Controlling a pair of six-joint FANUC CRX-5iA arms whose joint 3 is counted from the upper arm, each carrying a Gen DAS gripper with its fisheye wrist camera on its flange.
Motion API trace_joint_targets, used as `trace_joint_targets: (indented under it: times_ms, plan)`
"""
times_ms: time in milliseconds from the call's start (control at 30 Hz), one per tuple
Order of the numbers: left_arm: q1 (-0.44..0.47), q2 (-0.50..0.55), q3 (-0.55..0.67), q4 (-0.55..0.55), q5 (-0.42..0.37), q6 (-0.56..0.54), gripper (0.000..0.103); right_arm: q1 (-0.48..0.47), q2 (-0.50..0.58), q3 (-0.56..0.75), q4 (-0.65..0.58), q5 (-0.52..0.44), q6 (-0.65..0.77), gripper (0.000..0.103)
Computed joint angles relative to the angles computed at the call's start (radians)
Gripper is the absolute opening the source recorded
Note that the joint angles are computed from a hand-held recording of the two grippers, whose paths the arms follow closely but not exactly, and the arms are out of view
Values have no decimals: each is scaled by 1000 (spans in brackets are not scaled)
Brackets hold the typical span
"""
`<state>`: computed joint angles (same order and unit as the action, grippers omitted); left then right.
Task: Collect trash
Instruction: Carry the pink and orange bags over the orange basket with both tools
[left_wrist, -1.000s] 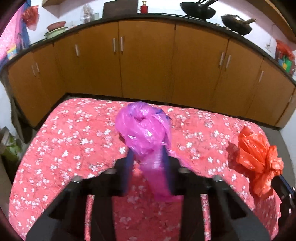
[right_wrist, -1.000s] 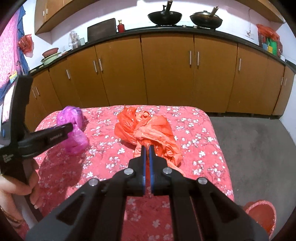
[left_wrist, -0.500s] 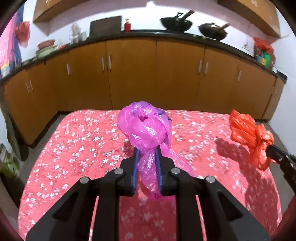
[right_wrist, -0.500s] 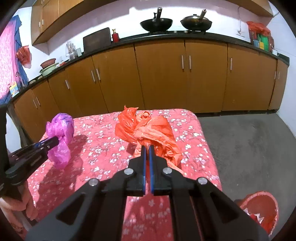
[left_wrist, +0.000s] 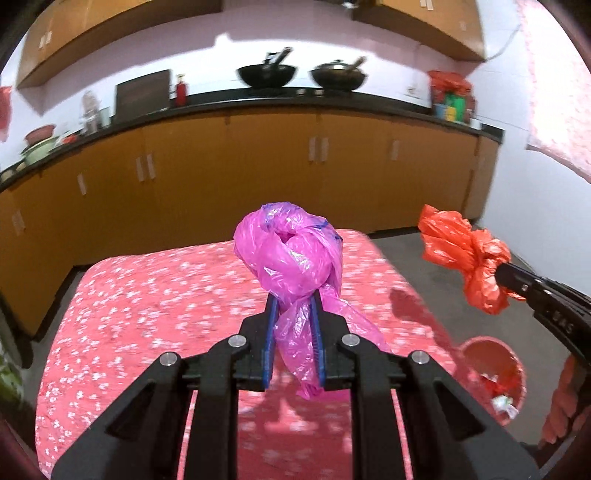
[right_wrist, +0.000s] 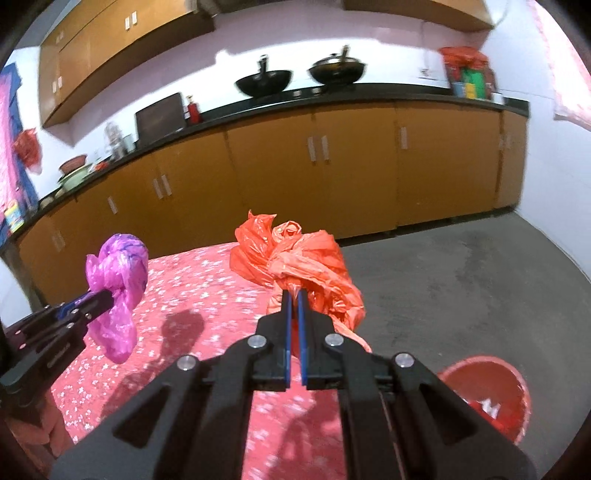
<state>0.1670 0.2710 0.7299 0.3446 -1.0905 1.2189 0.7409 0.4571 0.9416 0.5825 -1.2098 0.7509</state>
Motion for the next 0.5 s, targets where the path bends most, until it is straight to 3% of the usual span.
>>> trace_joint_targets:
  times_ms: [167,500]
  plan:
    - [-55,-7,-13,30,-3,-38,17,-27,-158,-257,73,39,-123,5]
    - [-187,32,19,50,-53,-66,17,-95,-361,-578,168,23,-282,5]
